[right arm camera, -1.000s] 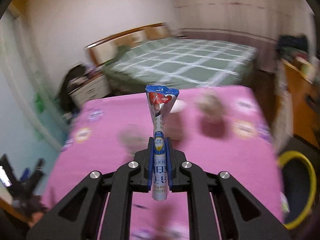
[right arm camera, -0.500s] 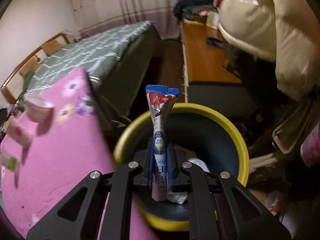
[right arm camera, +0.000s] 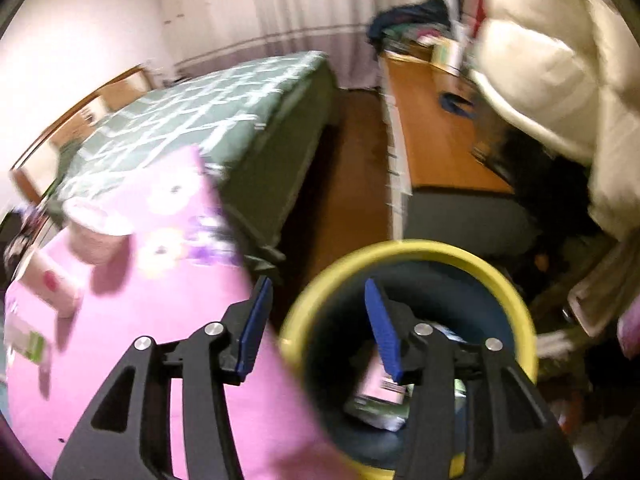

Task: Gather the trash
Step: 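Carry the toothpaste tube over the yellow bin and open the right gripper, then grasp the clear plastic cup with the left gripper and lift it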

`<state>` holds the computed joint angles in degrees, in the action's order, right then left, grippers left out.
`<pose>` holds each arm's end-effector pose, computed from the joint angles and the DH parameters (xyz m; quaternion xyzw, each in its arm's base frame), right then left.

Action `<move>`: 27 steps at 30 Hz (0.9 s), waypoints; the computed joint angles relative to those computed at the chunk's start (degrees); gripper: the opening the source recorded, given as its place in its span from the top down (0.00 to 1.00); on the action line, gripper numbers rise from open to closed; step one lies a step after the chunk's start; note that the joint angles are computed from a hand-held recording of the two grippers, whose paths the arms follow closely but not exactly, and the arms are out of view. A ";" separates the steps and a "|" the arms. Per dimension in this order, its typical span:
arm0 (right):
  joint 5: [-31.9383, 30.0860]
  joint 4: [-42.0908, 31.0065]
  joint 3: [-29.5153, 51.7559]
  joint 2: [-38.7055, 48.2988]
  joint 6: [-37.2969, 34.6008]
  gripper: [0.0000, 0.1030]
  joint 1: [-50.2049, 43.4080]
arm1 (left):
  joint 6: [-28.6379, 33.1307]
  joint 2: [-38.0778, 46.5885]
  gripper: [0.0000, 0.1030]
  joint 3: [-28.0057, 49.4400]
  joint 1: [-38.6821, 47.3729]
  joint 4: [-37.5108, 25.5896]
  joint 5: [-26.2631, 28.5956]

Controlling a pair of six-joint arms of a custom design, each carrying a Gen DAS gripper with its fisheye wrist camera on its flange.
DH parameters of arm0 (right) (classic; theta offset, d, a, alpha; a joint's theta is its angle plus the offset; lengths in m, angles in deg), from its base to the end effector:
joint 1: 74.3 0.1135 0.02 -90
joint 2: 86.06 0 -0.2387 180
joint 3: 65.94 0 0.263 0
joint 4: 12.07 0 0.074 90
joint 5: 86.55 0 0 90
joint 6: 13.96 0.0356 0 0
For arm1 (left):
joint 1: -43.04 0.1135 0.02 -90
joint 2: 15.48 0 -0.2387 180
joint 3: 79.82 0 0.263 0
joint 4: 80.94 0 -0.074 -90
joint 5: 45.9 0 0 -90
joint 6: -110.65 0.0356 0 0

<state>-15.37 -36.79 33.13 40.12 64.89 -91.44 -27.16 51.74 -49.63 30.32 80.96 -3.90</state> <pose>0.4445 -0.1251 0.1017 -0.0047 0.9338 0.0710 0.3505 0.1945 -0.0168 0.0949 -0.3789 0.7943 0.1972 0.4320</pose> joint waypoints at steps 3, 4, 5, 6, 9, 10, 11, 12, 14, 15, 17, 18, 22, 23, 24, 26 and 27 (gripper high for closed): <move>-0.99 1.59 -3.01 -2.17 -1.45 0.50 4.10 | 4.62 3.39 0.05 3.91 -2.66 3.52 2.78; -1.04 2.77 -4.88 -2.83 -3.36 0.49 5.85 | 7.26 5.43 0.05 5.48 -2.97 5.77 5.03; -1.17 2.89 -5.46 -3.09 -4.12 0.48 6.54 | 8.64 7.44 0.05 6.97 -3.25 7.16 6.50; -2.14 3.16 -6.68 -3.22 -5.90 0.48 7.19 | 10.48 9.88 0.05 8.75 -3.35 9.06 8.83; -1.52 3.38 -8.65 -4.15 -8.23 0.48 8.98 | 15.44 18.37 0.05 14.84 -3.48 13.51 14.76; -1.16 3.89 -9.33 -3.99 -9.42 0.48 9.26 | 17.23 21.86 0.05 17.52 -3.54 14.60 16.02; -0.94 3.51 -9.56 -4.42 -9.25 0.48 9.77 | 18.14 24.87 0.05 20.14 -3.74 14.73 16.73; -1.27 3.06 -9.35 -4.12 -9.39 0.48 9.69 | 18.60 26.69 0.05 22.08 -3.90 14.35 17.48; -0.68 3.29 -10.18 -4.73 -8.89 0.48 10.36 | 20.06 31.08 0.05 26.70 -3.03 13.82 20.91; -0.26 3.49 -10.57 -4.91 -8.71 0.48 10.68 | 20.66 33.28 0.05 29.23 -2.60 13.06 22.27; 0.62 3.79 -11.10 -4.84 -8.68 0.48 11.28 | 22.70 37.81 0.05 33.34 -0.45 12.70 25.67; 0.81 3.27 -10.93 -4.68 -8.88 0.48 11.45 | 22.88 39.37 0.05 34.76 0.01 12.26 26.25; 0.64 2.77 -9.52 -3.43 -8.52 0.48 11.46 | 22.99 45.63 0.16 41.04 3.03 9.72 30.41; 0.51 2.70 -9.33 -3.13 -8.62 0.48 11.25 | 22.91 47.21 0.18 42.75 3.69 8.92 31.23; 0.52 2.42 -9.01 -2.94 -8.58 0.48 11.21 | 23.11 47.66 0.21 42.94 4.04 9.13 31.61; 0.61 2.20 -8.79 -2.79 -8.59 0.48 11.24 | 23.71 49.17 0.25 44.19 4.46 9.38 32.08; 0.58 2.11 -8.57 -2.65 -8.66 0.48 11.21 | 23.95 49.51 0.29 44.48 4.68 9.48 32.37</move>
